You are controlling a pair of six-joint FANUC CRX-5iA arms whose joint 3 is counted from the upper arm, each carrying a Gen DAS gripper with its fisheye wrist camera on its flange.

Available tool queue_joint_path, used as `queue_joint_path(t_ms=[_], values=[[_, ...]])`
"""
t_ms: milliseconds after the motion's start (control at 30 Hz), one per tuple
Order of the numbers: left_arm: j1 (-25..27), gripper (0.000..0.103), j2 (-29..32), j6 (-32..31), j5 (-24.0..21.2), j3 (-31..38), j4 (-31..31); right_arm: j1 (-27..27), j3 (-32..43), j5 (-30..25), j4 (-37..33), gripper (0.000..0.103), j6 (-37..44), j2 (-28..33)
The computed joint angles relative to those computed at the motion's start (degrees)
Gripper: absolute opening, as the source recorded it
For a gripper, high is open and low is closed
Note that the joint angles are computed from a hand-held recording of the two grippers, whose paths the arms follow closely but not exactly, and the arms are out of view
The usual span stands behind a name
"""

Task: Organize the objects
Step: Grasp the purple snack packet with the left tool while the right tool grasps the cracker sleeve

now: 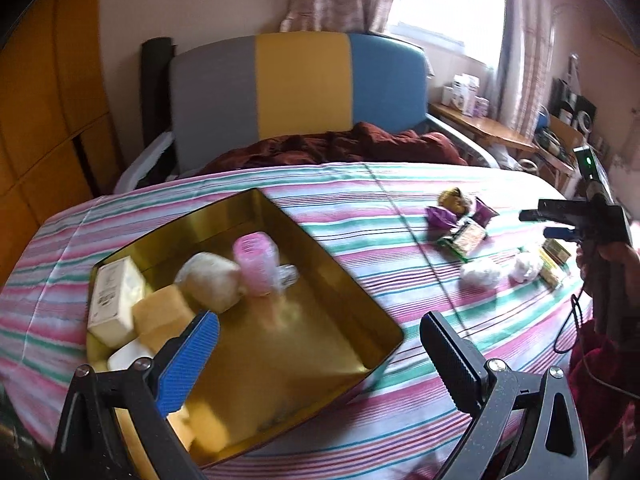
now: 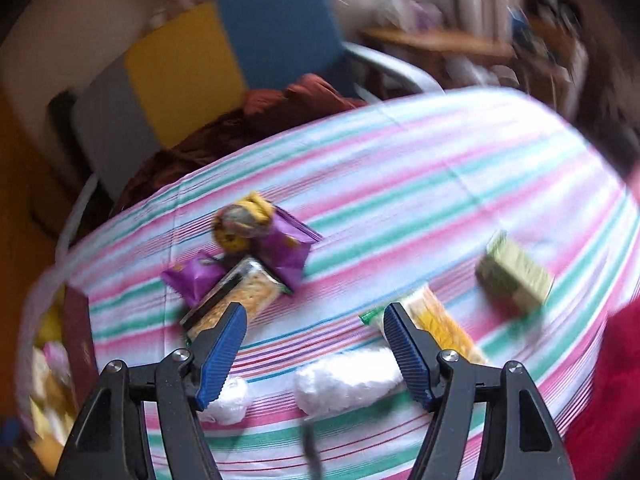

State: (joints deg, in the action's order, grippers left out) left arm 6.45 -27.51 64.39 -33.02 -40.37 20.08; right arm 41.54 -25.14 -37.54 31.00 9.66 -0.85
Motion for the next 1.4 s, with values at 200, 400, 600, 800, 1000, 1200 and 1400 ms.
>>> queue_joint_path(t_ms=[200, 400, 600, 800, 1000, 1200, 1400], values=[[-6.94, 0.101, 8.03, 1.18, 1.05, 5.75, -1.83, -0.79, -1.28, 0.43, 0.55, 0.072, -3.58, -1.47], [-12.92, 0.101, 16.56, 0.94, 1.74, 12.01, -2.3, -2.05, -1.24, 1.52, -3.27, 0.072, -2.83, -2.05], [-16.14, 0.098, 25.75, 0.81, 0.31, 19.37, -0.54, -2.4, -0.66, 2.49, -5.57, 0.072, -0.1, -1.96], [-18.54, 0.088, 33.97, 5.15, -1.26, 28.42, -5.35, -3.14, -0.39, 4.01, -9.18, 0.072, 2.82, -2.42], [-19.66, 0.088, 41.47, 5.95, -3.75, 37.59, -7.76, -3.15, 1.37, 4.04, -13.92, 0.072, 8.56, -1.86], [-19.92, 0.087, 50.9, 9.68, -11.35, 48.49, -9.11, -3.06, 1.86, 4.05, -15.34, 0.072, 10.5, -1.68], [-19.66, 0.047, 55.53, 6.28, -14.88, 51.91, -6.65, -3.37, 2.75, 3.09, -16.91, 0.072, 11.89, -1.12]])
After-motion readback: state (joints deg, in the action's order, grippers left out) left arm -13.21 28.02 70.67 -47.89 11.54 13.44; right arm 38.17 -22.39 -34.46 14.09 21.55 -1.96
